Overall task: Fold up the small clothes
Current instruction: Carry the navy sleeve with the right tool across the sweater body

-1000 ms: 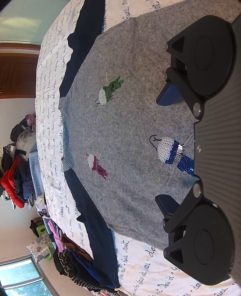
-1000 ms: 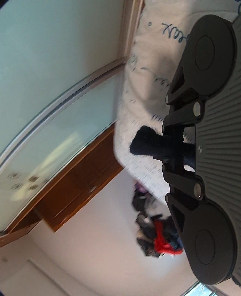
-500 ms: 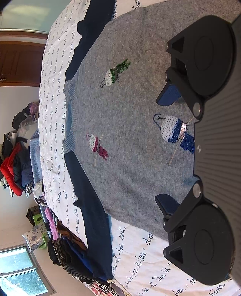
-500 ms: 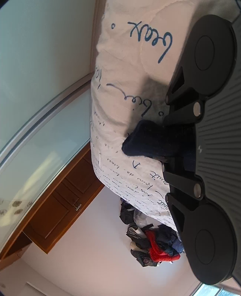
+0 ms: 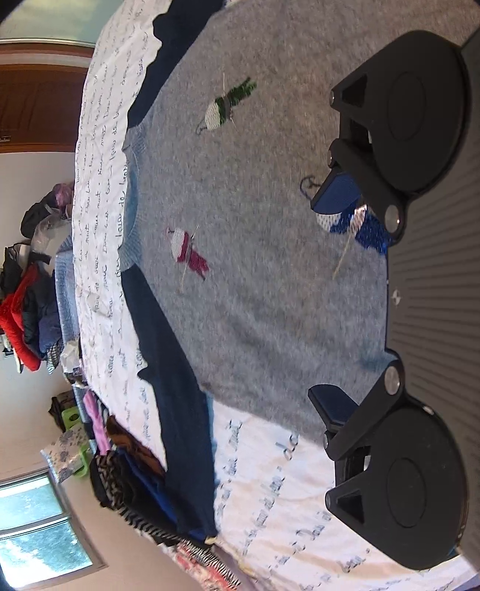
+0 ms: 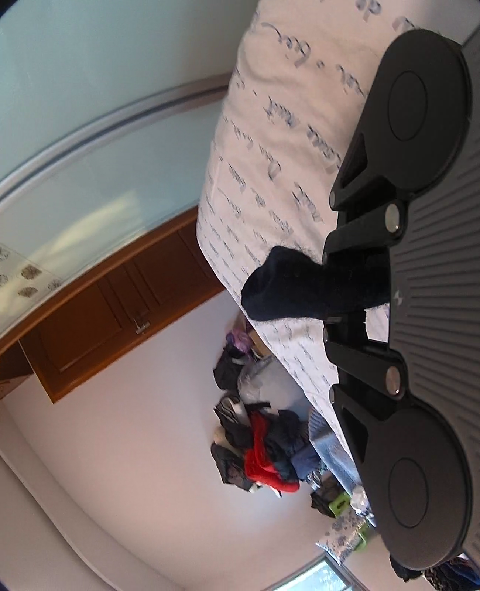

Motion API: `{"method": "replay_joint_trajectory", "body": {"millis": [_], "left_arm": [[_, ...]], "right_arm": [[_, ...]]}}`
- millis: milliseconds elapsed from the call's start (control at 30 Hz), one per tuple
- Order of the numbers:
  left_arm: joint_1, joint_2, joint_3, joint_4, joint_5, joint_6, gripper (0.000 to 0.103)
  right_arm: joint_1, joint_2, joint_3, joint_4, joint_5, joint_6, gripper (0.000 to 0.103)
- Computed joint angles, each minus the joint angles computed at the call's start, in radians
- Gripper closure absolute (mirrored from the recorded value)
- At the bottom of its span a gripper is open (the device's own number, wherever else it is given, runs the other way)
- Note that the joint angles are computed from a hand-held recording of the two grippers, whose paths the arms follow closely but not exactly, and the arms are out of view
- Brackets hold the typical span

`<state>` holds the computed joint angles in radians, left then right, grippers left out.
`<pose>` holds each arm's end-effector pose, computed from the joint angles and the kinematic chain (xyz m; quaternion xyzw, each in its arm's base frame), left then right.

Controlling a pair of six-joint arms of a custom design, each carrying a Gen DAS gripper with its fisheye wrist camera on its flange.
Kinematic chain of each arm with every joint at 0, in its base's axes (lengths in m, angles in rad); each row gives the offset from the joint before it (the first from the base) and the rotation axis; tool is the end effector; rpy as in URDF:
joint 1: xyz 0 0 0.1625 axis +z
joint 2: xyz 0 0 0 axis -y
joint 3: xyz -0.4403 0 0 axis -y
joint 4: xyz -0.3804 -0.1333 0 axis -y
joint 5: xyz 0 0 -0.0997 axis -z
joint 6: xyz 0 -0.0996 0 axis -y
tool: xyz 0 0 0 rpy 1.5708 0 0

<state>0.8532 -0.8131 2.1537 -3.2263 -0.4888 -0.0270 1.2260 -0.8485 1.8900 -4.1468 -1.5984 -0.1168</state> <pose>-0.1612 -0.5212 0.0984 0.2106 0.8240 -0.3102 0.4249 -0.0753 -0.5959 0.2605 -0.0914 -0.7140 0.6734 0.1684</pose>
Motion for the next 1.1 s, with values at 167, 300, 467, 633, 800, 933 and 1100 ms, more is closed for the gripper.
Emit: {"method": "replay_joint_trajectory", "body": {"millis": [167, 300, 467, 633, 800, 933, 1100], "left_arm": [[0.015, -0.028, 0.009, -0.016, -0.049, 0.011, 0.006], [0.020, -0.037, 0.013, -0.023, -0.059, 0.013, 0.006], [0.034, -0.047, 0.001, 0.025, -0.044, -0.013, 0.006], [0.044, -0.048, -0.007, 0.043, -0.015, -0.025, 0.005], [0.050, -0.053, -0.010, 0.067, -0.007, -0.040, 0.005], [0.054, -0.054, -0.009, 0.074, -0.008, -0.040, 0.005], [0.058, -0.056, -0.004, 0.061, -0.008, -0.029, 0.005]], "right_arm": [[0.075, 0.046, -0.025, 0.021, -0.041, -0.078, 0.094], [0.128, 0.084, -0.044, 0.037, -0.067, -0.163, 0.094], [0.165, 0.119, -0.056, 0.047, -0.056, -0.195, 0.094], [0.205, 0.152, -0.077, 0.074, -0.074, -0.241, 0.093], [0.242, 0.183, -0.095, 0.080, -0.096, -0.301, 0.093], [0.266, 0.204, -0.117, 0.103, -0.114, -0.327, 0.093], [0.289, 0.223, -0.139, 0.135, -0.118, -0.343, 0.093]]}}
